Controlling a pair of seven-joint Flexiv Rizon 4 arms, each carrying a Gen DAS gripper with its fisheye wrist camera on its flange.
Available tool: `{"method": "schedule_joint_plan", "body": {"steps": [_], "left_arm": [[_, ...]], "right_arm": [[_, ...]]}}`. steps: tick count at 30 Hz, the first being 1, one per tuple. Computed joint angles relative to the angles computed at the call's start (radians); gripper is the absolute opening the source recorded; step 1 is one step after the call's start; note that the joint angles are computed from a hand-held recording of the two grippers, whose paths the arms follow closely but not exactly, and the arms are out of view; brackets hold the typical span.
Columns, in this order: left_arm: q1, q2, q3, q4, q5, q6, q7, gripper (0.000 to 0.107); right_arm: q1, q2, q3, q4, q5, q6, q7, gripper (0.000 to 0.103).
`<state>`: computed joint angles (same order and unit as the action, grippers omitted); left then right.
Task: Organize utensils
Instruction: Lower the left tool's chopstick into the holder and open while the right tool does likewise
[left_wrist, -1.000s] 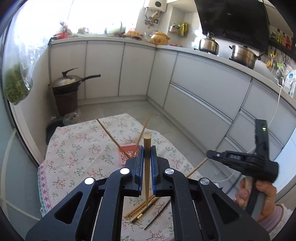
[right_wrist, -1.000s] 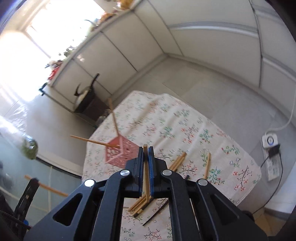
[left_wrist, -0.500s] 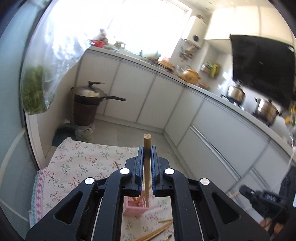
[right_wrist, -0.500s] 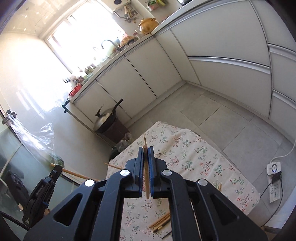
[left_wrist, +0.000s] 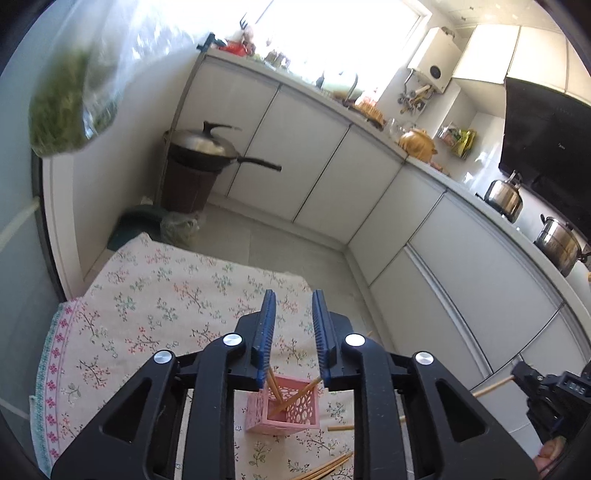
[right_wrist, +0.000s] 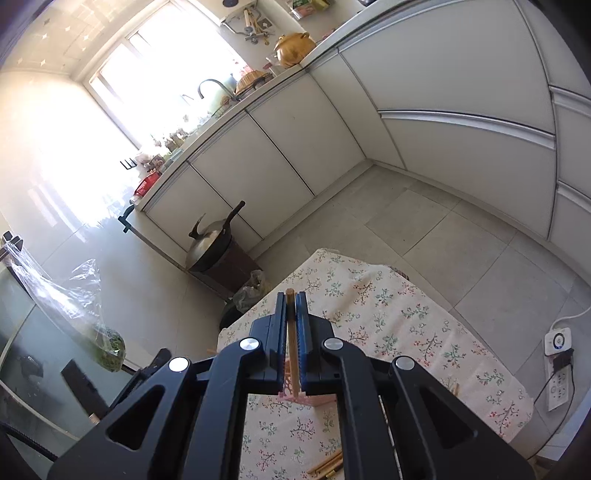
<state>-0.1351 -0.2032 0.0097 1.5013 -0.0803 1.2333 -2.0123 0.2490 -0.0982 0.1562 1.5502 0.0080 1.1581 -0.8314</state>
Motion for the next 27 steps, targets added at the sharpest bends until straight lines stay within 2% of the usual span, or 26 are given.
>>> {"method": "schedule_joint_plan", "body": {"steps": [4,11,15,17,19,22,23,25,27], "left_arm": [[-0.012,0.037,0.024,0.003,0.07,-0.009,-0.045,0.031],[0.004,0.05,0.005,0.009,0.079,-0.016,-0.017,0.032],[0.009,0.043,-0.007,0.011,0.05,-0.025,0.017,0.032],[0.007,0.046,-0.013,0.016,0.04,-0.015,0.044,0.032],[0.001,0.05,-0.013,0.019,0.047,-0.009,0.057,0.034],[-0.009,0.058,-0.016,0.026,0.055,-0.012,0.077,0.038],[-0.014,0.059,-0.016,0.025,0.062,-0.017,0.076,0.041],[-0.026,0.063,-0.015,0.023,0.092,-0.03,0.075,0.045],[-0.041,0.067,-0.011,0.014,0.14,-0.056,0.058,0.052]], "right_arm": [[0.018,-0.032,-0.013,-0.023,-0.064,0.005,0.048,0.005],[0.039,-0.114,-0.025,-0.065,-0.118,0.001,0.132,0.005],[0.031,-0.191,-0.003,-0.125,-0.053,-0.047,0.128,0.008],[0.009,-0.219,0.027,-0.16,0.027,-0.074,0.099,0.008],[0.016,-0.214,0.025,-0.156,0.033,-0.063,0.089,0.008],[0.047,-0.171,-0.002,-0.102,-0.05,-0.02,0.086,0.009],[0.05,-0.158,-0.004,-0.086,-0.065,-0.011,0.085,0.011],[0.062,-0.12,-0.018,-0.036,-0.124,0.016,0.099,0.025],[0.066,-0.088,-0.025,0.008,-0.18,0.032,0.105,0.033]]}}
